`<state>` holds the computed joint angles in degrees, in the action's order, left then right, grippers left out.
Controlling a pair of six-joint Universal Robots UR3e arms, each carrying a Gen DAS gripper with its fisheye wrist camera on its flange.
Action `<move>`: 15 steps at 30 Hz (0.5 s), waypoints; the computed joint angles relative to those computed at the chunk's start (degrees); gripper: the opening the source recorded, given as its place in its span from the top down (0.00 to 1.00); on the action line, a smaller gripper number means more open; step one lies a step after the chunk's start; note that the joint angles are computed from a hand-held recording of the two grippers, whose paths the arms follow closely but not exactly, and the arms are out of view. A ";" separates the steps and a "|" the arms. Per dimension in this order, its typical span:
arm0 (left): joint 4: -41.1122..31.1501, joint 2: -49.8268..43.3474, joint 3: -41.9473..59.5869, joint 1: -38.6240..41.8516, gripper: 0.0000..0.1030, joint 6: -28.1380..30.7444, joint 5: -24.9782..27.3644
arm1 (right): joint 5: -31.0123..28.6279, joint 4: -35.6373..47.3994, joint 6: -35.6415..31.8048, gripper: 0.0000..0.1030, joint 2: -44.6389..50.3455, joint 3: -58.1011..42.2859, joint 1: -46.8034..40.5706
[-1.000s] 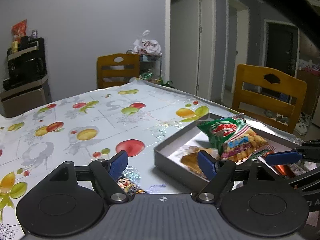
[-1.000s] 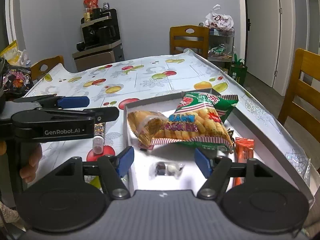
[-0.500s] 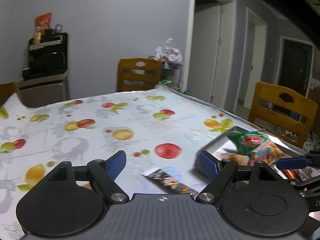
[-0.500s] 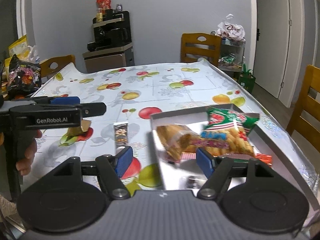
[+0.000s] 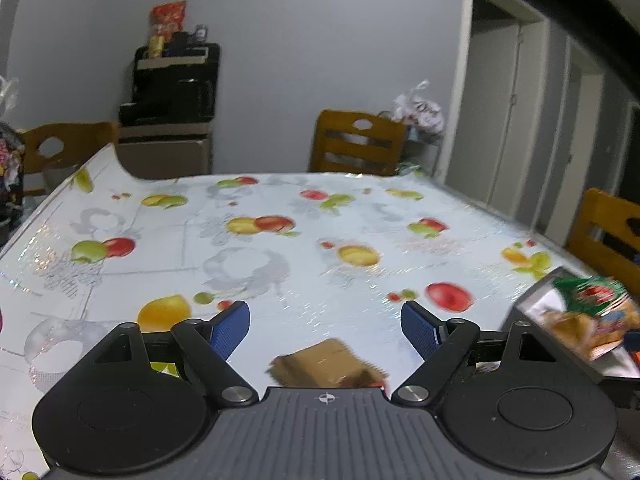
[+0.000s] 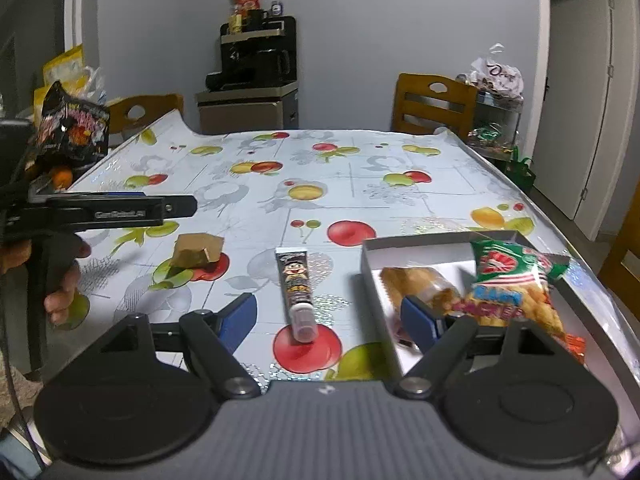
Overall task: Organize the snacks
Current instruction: 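Move both tools back to the snacks on the table beside the box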
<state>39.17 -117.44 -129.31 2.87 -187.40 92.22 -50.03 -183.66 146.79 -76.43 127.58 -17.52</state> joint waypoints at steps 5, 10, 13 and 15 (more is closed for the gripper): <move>-1.79 -3.34 0.94 1.25 0.19 0.03 -1.36 | -1.97 -0.98 0.35 0.22 1.44 -0.94 2.94; -3.47 -4.63 2.02 1.88 0.19 0.08 -2.67 | -4.72 -1.22 1.12 0.22 3.93 -2.96 5.74; -4.37 -5.69 3.79 1.22 0.19 -0.12 -1.86 | -6.10 -1.59 1.58 0.22 5.89 -4.65 7.36; -4.70 -6.54 4.90 0.72 0.19 0.05 -1.42 | -7.19 -1.85 1.69 0.22 7.33 -6.04 8.71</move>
